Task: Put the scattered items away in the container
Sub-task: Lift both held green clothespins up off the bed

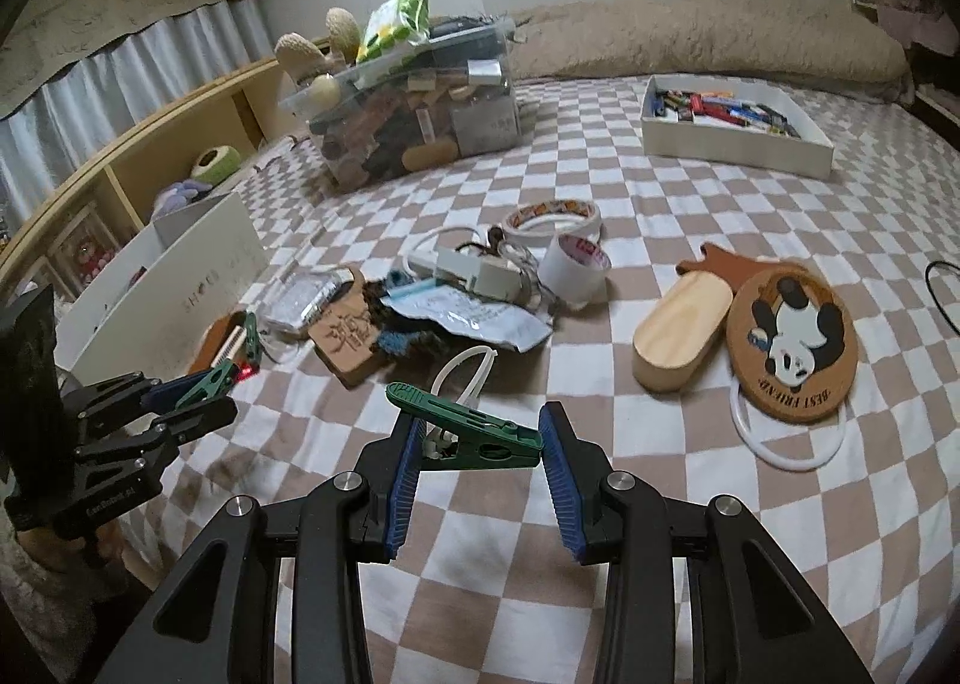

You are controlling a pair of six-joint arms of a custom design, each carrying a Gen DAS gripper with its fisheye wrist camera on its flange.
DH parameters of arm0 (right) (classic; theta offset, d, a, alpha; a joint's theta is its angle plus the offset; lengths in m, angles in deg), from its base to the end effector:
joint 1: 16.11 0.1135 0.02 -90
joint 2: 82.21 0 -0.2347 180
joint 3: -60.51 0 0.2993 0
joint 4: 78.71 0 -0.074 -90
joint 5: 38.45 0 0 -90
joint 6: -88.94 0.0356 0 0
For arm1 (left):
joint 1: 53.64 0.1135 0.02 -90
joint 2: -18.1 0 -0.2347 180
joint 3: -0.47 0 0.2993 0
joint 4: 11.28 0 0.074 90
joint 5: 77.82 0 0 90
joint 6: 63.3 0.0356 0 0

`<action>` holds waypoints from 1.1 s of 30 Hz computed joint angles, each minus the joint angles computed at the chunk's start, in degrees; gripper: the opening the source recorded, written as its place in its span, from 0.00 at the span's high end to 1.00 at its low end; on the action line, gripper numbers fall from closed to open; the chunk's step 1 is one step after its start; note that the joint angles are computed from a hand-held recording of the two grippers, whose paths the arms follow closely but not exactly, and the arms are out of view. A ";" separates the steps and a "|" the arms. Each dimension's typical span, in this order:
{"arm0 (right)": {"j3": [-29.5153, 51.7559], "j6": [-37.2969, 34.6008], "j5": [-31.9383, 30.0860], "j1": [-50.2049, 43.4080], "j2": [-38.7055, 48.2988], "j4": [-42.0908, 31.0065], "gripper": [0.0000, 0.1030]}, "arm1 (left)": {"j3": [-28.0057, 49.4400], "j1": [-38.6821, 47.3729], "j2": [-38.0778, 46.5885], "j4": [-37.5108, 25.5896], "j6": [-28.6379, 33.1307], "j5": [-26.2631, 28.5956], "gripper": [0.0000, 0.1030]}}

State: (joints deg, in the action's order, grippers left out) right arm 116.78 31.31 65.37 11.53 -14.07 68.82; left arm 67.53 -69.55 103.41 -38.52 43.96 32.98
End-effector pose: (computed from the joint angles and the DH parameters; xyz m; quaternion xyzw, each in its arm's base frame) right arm 0.2725 0.1331 0.1939 0.0844 0.9123 0.0966 0.3890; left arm 0.3430 -0.1109 0.1772 0.3254 0.8529 -0.1627 0.3744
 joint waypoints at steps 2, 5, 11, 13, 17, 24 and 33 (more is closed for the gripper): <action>0.76 -0.27 0.71 0.50 -0.07 -0.22 0.61 | 0.24 0.58 -0.54 -0.03 -0.24 0.34 0.71; 2.03 -0.57 1.75 1.29 0.28 -0.42 0.61 | 0.71 1.23 -1.11 -0.05 -0.76 0.49 0.71; 4.32 -1.18 3.04 2.68 1.60 0.48 0.61 | 0.94 2.75 -3.17 0.49 -2.14 1.26 0.71; 4.86 -1.10 3.46 3.09 1.87 1.09 0.61 | 1.06 3.27 -3.70 0.67 -2.56 1.51 0.71; 6.30 -1.07 3.85 3.87 2.91 2.76 0.61 | 1.20 4.12 -4.71 0.90 -3.48 2.07 0.71; 10.73 -2.19 4.81 5.47 5.74 3.69 0.61 | 1.57 6.28 -6.13 0.88 -4.60 3.39 0.71; 15.60 -3.34 5.54 7.19 9.05 3.75 0.61 | 1.63 9.24 -8.19 1.75 -5.57 4.65 0.71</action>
State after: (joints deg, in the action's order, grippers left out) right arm 132.38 27.97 70.91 18.71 -5.02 72.57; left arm 69.16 -60.31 95.21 -36.77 38.39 37.63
